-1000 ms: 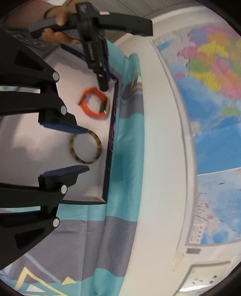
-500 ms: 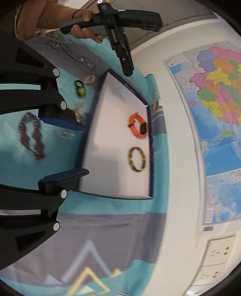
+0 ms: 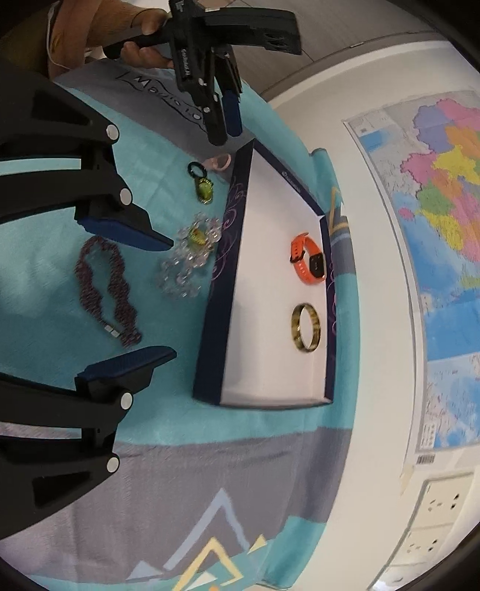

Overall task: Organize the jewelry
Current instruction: 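Lift both open grippers out of the box back toward the jewelry, then move left gripper to the black ring while right gripper approaches the beaded bracelet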

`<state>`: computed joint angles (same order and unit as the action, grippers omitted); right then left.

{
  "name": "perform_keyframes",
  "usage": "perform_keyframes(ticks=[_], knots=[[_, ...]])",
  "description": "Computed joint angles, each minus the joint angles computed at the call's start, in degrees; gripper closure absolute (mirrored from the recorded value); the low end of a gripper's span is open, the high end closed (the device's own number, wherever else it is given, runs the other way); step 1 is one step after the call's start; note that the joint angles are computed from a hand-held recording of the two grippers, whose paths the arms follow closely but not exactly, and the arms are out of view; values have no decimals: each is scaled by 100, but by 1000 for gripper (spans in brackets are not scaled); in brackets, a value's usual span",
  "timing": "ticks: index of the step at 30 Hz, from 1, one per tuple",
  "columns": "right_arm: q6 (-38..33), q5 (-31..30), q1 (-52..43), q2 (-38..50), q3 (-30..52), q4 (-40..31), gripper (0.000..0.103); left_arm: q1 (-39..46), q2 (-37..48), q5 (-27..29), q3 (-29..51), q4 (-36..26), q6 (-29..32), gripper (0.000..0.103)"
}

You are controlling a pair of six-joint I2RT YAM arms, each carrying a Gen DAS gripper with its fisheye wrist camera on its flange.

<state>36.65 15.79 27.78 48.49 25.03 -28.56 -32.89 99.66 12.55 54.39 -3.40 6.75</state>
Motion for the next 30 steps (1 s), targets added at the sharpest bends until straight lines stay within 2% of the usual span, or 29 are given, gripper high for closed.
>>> perform_keyframes(ticks=[10, 13, 19, 27, 28, 30], knots=[[290, 12, 99, -178, -250, -43, 48, -165, 233, -78, 110, -28, 86, 44], [333, 7, 148, -188, -276, -3, 48, -200, 302, -77, 153, -60, 80, 46], [364, 19, 349, 89, -184, 53, 47, -239, 356, -97, 197, -90, 59, 50], [473, 367, 741, 578, 72, -70, 44, -240, 343, -95, 169, -71, -9, 50], [489, 385, 768, 604, 87, -84, 42, -237, 342, -94, 169, -70, -20, 50], [555, 273, 747, 593, 59, 26, 27, -223, 346, -69, 174, -73, -25, 50]])
